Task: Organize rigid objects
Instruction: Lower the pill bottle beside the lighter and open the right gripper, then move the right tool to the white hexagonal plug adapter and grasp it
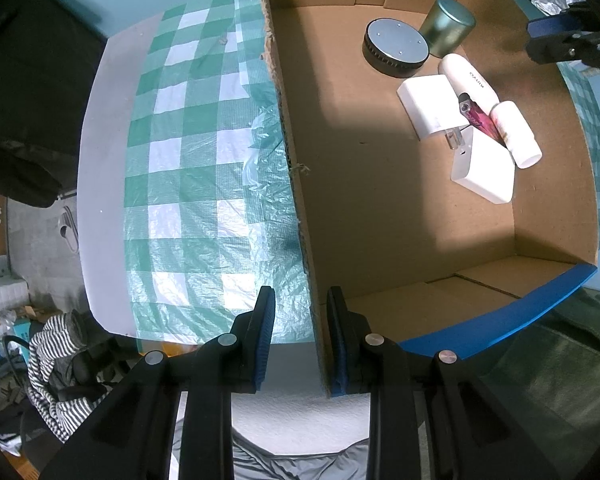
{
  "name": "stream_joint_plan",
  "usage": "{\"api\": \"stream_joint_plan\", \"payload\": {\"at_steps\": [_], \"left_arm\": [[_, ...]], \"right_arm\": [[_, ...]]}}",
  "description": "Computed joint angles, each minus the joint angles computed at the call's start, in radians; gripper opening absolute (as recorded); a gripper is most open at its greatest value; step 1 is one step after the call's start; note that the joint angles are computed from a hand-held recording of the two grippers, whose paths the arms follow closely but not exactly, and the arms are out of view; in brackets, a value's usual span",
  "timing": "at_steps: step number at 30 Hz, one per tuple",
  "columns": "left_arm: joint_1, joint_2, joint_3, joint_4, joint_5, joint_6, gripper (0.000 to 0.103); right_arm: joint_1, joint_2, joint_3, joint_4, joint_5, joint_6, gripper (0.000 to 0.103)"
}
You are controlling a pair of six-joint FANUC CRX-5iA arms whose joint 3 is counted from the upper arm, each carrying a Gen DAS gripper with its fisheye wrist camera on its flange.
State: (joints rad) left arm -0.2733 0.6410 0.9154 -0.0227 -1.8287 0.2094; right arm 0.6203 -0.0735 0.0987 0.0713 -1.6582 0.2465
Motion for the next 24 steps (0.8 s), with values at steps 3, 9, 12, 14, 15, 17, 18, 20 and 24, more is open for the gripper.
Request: {"api": "stream_joint_plan", "payload": {"at_steps": [3, 9, 12, 14, 15, 17, 18, 20, 24], "left_arm": [[0.0, 0.0, 0.001, -0.001, -0.001, 0.001, 0.026], [-0.001, 0.002, 0.005, 0.0, -0.003, -0.001, 0.026], [-0.003, 0.005, 0.014, -0.002, -0.008, -0.001, 0.026], [-0.003, 0.004, 0.014, -0.001, -0.007, -0.002, 0.026], [-0.003, 0.006, 0.018, -0.001, -0.009, -0.003, 0.026], [-0.003, 0.002, 0.012, -0.001, -0.007, -0.003, 0.026], [-0.003, 0.002, 0.012, -0.001, -0.007, -0.003, 0.026], [-0.004, 0.003, 0.013, -0.002, -0.007, -0.004, 0.026], [-0.003, -0.003, 0.005, -0.002, -0.003, -0.009, 0.026]], "right_arm": [[0.01, -0.008, 0.002, 0.017, -0.005, -0.025, 0.046], [0.035, -0.024, 0.011, 0.047, -0.022, -0.069, 0.052], [0.053, -0.035, 0.013, 0.066, -0.034, -0.098, 0.054], [0.065, -0.043, 0.012, 0.075, -0.04, -0.116, 0.055], [0.07, -0.048, 0.011, 0.077, -0.044, -0.13, 0.055], [0.082, -0.056, 0.009, 0.083, -0.052, -0.154, 0.055], [0.086, -0.06, 0.007, 0.085, -0.054, -0.162, 0.055], [0.099, -0.074, -0.002, 0.088, -0.058, -0.192, 0.056], [0.125, -0.102, -0.025, 0.093, -0.061, -0.253, 0.057]]}}
